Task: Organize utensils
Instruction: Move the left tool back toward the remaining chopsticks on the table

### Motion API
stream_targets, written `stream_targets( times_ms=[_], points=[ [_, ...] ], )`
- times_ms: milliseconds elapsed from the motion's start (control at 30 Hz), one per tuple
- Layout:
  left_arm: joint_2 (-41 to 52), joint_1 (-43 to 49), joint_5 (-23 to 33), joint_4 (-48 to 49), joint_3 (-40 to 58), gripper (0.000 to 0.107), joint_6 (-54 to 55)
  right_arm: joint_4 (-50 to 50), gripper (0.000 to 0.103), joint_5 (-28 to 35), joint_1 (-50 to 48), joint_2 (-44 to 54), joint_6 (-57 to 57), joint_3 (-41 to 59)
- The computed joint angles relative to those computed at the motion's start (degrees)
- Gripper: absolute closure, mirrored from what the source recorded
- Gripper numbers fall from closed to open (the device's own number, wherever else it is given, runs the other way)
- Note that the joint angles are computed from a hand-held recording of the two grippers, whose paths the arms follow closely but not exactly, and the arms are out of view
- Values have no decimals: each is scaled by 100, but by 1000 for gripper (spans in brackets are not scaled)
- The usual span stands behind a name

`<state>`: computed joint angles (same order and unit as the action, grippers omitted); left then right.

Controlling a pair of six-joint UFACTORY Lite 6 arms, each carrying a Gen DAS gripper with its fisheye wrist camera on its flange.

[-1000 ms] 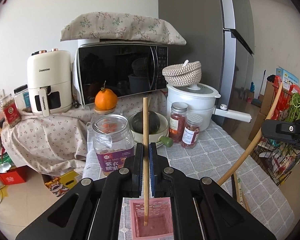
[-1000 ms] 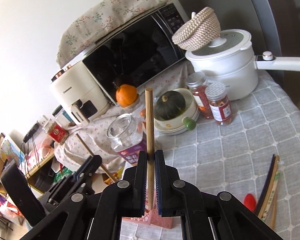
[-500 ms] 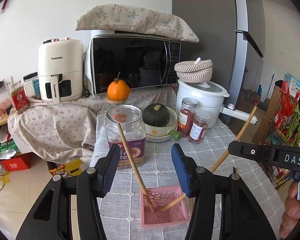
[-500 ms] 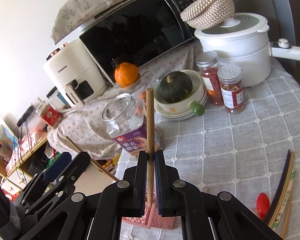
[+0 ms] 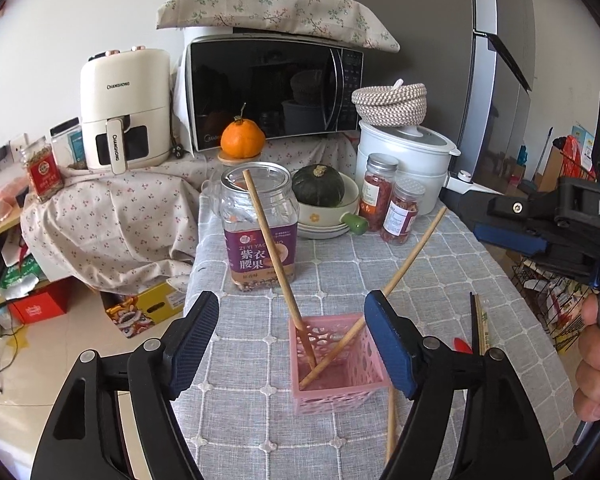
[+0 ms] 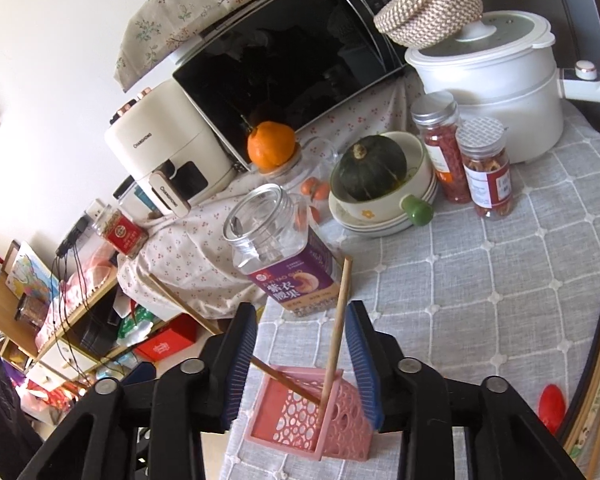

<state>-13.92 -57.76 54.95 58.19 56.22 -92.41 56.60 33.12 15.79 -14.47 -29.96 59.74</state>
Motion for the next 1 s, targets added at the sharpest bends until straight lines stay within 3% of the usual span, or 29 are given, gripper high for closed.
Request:
stream_targets(
  times_ms=[200, 667, 1000],
  points=[
    [77, -387, 253, -53, 88, 22, -65, -274, 37, 379, -412, -836, -49, -153],
    [948, -1146, 452, -386, 877, 17, -93, -1072, 21, 1742, -2762, -1843, -762, -931],
    [2385, -1330, 122, -898, 2165, 16, 594, -1599, 8, 1856, -4246, -1786, -1399, -1230]
  ],
)
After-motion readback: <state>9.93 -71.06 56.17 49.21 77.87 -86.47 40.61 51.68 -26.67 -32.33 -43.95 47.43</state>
